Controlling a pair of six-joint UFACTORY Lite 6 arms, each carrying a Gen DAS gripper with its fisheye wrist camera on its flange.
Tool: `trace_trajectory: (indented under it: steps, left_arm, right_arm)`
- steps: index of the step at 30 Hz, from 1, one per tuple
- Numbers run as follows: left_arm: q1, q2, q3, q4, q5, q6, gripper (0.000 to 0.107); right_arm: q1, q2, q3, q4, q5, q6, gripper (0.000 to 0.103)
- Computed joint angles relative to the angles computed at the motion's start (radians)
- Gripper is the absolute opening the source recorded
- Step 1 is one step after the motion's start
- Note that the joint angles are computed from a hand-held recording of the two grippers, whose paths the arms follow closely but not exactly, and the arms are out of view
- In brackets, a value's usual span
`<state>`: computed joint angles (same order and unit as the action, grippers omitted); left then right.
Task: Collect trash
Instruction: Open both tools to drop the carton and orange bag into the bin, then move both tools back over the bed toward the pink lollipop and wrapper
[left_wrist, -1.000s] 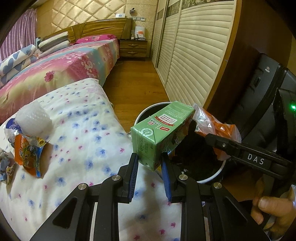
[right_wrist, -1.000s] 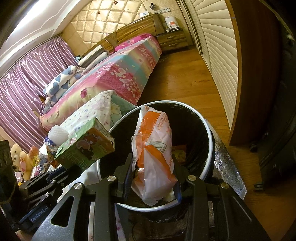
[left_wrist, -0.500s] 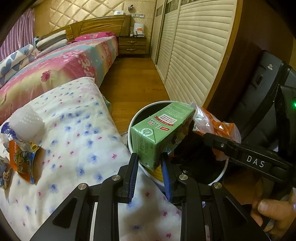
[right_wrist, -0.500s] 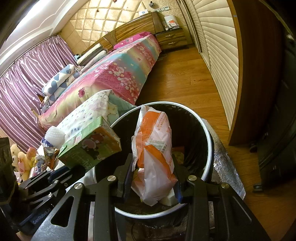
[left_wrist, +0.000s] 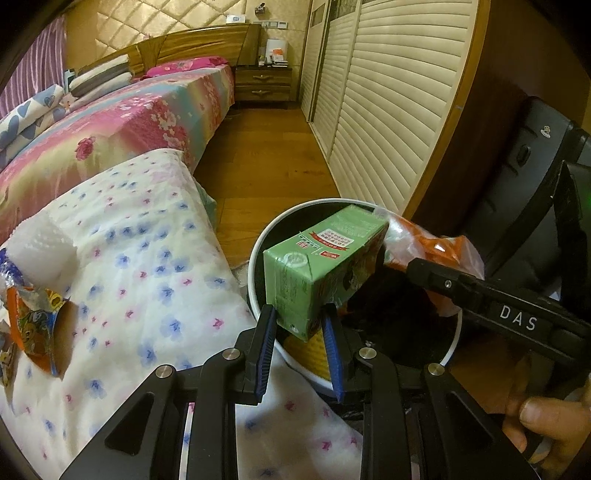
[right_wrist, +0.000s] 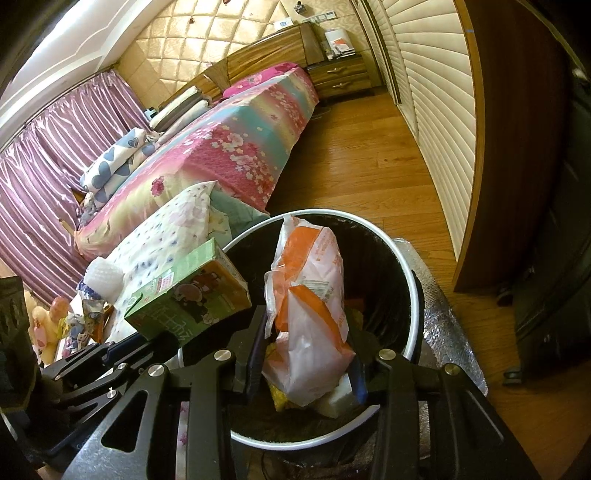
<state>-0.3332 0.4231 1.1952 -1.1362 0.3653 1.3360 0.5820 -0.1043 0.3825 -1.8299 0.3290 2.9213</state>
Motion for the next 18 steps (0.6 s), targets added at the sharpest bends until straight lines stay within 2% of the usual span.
trace_trajectory:
  steps: [2, 4, 6, 9, 11, 13, 18]
  left_arm:
    - [0.004, -0.013, -0.015, -0.027, -0.006, 0.025, 0.028]
    - [0.014, -0.034, -0.042, -0.069, -0.012, 0.067, 0.04]
    - [0.043, -0.067, -0.085, -0.14, -0.002, 0.139, 0.047]
    - [0.092, -0.11, -0.145, -0.195, 0.022, 0.203, 0.051]
    - [0.139, -0.145, -0.198, -0.233, 0.045, 0.253, 0.054]
    - [0.179, -0.178, -0.244, -0.26, 0.059, 0.294, 0.059]
    - [0.327, -0.255, -0.338, -0.244, 0.119, 0.34, 0.062]
  right_arm:
    - [-0.004, -0.008, -0.001, 0.02, -0.005, -0.018, 0.048]
    - [0.001, -0.022, -0.006, 0.053, -0.001, -0.046, 0.049]
    - [0.017, -0.039, -0.014, 0.091, 0.011, -0.067, 0.056]
    - [0.054, -0.059, -0.021, 0.149, 0.031, -0.098, 0.065]
    - [0.087, -0.064, -0.022, 0.149, 0.041, -0.07, 0.076]
    - [0.122, -0.058, -0.014, 0.16, 0.059, -0.054, 0.078]
    - [0.227, 0.0, 0.05, 0.191, 0.102, -0.029, 0.08]
